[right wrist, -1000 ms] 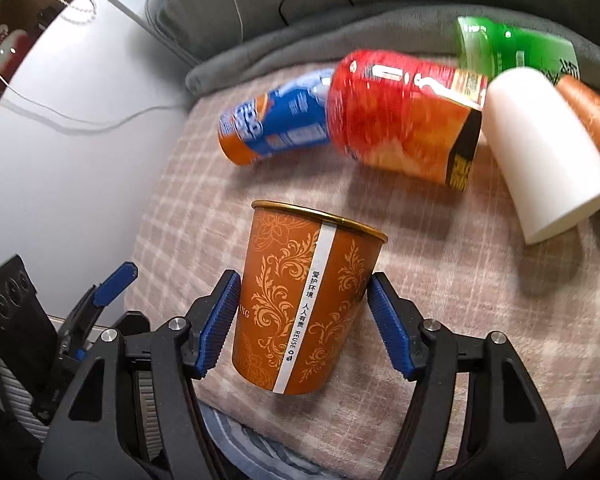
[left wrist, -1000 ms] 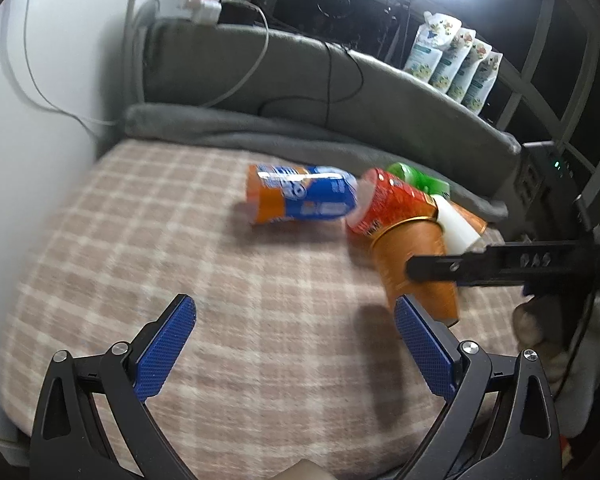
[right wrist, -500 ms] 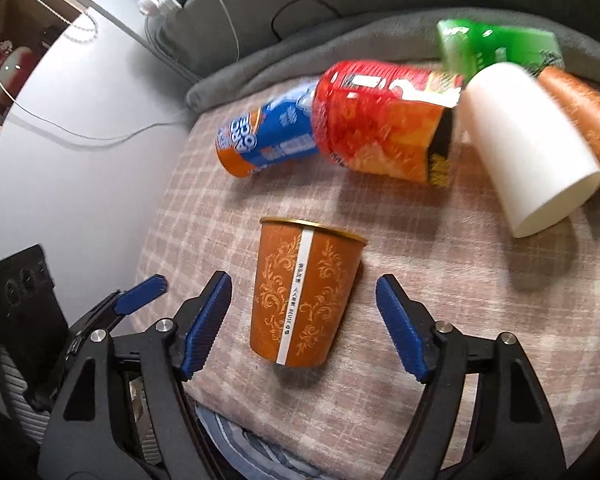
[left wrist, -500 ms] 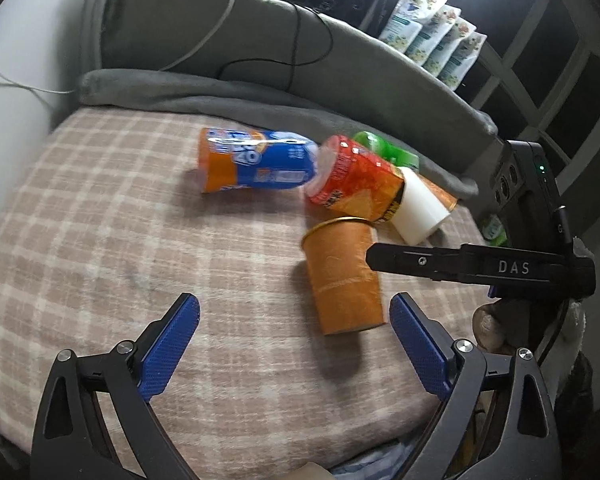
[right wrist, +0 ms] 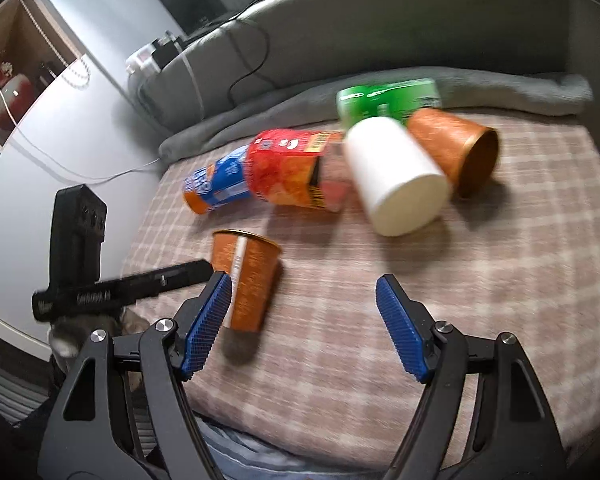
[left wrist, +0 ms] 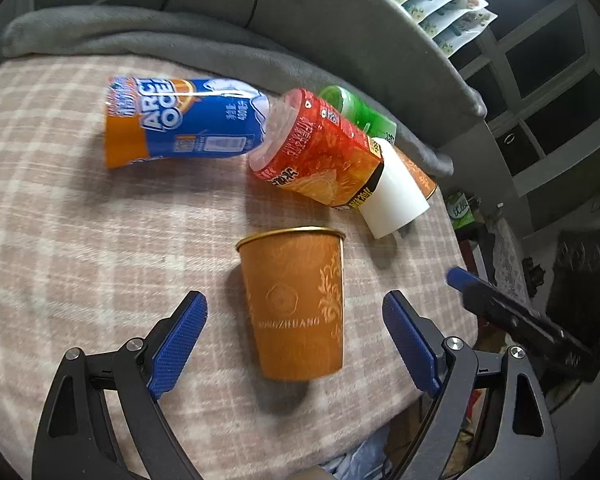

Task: Flip cup upright
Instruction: 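Bring the left gripper to the upright orange cup and close on it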

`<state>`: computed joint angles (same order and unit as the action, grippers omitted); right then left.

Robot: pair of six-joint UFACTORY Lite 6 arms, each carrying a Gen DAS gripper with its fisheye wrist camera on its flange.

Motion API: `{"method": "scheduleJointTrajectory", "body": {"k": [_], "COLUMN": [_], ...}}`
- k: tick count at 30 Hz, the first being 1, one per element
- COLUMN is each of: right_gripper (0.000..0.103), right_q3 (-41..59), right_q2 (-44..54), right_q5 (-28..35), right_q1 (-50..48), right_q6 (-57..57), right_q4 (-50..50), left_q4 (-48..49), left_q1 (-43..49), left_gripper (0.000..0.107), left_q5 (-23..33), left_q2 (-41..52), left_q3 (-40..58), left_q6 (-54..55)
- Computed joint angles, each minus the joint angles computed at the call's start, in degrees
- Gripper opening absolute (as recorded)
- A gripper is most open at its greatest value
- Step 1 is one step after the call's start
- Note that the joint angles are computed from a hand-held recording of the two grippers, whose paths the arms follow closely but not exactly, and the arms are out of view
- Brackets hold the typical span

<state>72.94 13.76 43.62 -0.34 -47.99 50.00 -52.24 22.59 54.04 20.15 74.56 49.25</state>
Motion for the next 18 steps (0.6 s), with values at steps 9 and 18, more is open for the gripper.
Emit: {"method": "scheduleJointTrajectory", "body": {"k": [9,18], "right_gripper": [0.077,0.077], "right_q3": [-9.42,-13.37], "right_q2": [-8.15,-10.76], "right_q5": [-3.62,-5.89], "right_q1": [-3.97,-5.16], "right_q6": [-3.04,-3.89], "right_q4": [-0.65,-0.65], "left_q4": [1.29,1.62], "left_q1": [-1.54,-3.54], "left_gripper": [0.086,0.078], "left_q5": [0.42,-0.25], "left_q2": [5.36,8.52], "left_q3": [4.42,7.36], "left_q6": [-2.82,-4.22]}}
